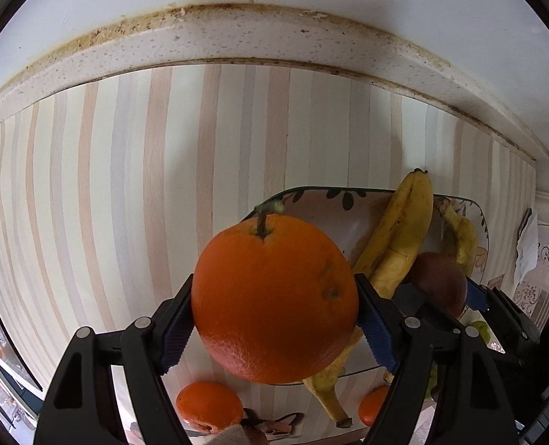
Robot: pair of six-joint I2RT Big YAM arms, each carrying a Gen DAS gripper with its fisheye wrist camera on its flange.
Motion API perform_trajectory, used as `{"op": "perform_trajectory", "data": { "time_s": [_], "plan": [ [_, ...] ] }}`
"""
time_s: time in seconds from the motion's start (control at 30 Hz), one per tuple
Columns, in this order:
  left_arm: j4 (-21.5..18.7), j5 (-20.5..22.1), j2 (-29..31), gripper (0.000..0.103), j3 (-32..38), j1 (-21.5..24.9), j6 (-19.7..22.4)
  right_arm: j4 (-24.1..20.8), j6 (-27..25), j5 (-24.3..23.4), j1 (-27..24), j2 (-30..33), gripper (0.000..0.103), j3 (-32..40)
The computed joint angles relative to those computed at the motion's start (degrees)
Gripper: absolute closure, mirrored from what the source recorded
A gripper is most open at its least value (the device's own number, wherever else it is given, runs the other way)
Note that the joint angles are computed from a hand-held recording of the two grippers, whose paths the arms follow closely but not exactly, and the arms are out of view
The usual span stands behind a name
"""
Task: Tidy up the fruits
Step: 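Release the orange and pomegranate onto the plate and withdraw both tools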
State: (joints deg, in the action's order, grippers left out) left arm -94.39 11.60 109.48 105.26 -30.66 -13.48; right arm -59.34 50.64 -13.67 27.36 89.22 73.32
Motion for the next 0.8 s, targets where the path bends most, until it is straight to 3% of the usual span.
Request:
{"op": "perform_trajectory", "data": {
  "time_s": [0.2,0.27,0.37,0.47,0.8],
  "plan": [
    [1.91,0.54,-2.05,0.024,-0.77,0.75,0.17,-0.68,0.88,0.65,-0.04,-2.47,0.022,-0.5],
    [2.18,0.97,-3.86,0.022,-1.39,1.39,0.45,-1.64,1.03,1.5,0.05,-3.24,0.014,-0.38],
    [2.59,-0.97,-6.33,0.012,-1.9,1.14,1.06,-4.06,0.92,3.56,0.49,-4.4,0.009,0.17],
    [3.5,-3.71,-8.94,0.011,-3.46,1.05,1.63,-6.81,0.64,6.12,1.52,-5.89,0.009,0.62],
    [8.43,-7.01,-21.11,0.011,-12.84,0.23,-0.02,-13.48,2.84,14.19,8.42,-12.24,0.007,0.88]
  ]
}}
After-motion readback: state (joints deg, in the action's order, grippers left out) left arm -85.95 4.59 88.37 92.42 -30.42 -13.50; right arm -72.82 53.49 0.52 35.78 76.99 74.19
